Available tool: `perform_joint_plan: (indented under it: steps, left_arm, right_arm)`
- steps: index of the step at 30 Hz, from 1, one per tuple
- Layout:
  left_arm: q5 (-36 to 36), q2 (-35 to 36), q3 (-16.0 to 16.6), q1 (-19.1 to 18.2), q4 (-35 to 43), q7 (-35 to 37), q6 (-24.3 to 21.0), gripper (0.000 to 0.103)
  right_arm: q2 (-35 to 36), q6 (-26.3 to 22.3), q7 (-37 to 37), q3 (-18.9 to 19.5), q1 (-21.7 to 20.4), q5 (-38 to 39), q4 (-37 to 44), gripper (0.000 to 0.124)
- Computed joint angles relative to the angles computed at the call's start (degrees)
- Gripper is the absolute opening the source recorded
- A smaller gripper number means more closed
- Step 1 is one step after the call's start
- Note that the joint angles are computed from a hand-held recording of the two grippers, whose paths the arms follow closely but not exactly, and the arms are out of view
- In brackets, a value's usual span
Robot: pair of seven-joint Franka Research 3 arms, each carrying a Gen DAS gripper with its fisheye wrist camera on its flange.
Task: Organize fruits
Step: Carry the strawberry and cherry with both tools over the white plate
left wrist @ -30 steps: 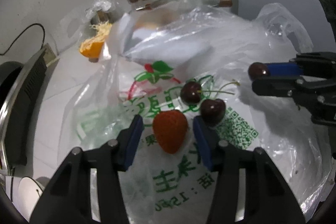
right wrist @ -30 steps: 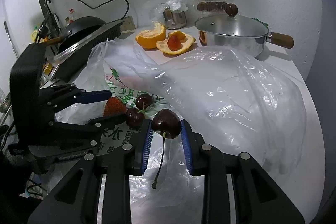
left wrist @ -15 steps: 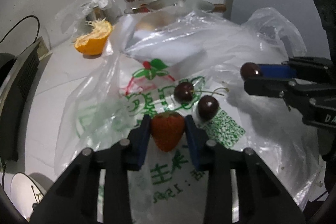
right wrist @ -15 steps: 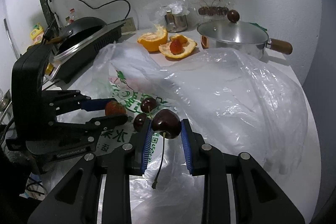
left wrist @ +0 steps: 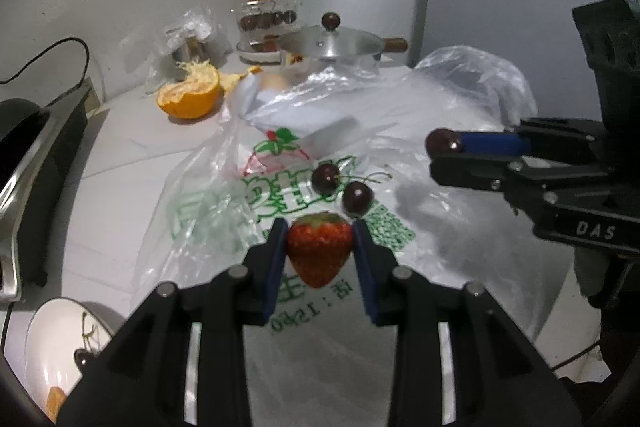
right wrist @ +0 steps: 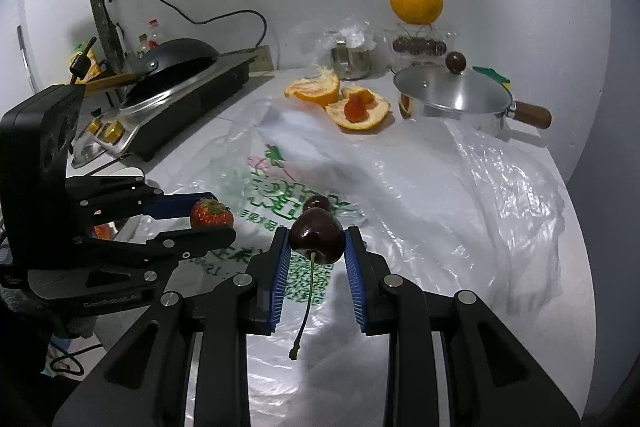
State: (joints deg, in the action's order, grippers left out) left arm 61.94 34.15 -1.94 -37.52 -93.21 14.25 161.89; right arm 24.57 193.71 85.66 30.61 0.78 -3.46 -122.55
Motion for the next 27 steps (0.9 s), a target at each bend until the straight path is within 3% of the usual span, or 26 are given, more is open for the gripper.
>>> perform_joint_plan:
  steps: [8, 17, 27]
  left_arm:
    - [7.73, -5.51, 0.32, -1.06, -5.78, -8.82, 0.07, 0.034]
    - [16.28, -11.18, -3.70, 1.36, -11.88, -17.63, -1.97, 0.034]
    - [23.97, -17.24, -7.74, 5.19, -19.26, -27.85, -3.89, 0.034]
  right_arm:
    - [-3.54, 1.61, 1.74, -1.63, 2.82, -0.35, -2.92, 0.029]
    - [-6.10, 2.61, 4.93, -3.93, 6.46, -2.48, -4.91, 0.029]
    - [-8.24, 2.24, 4.61, -7.64, 13.29, -1.35, -5.20, 0.029]
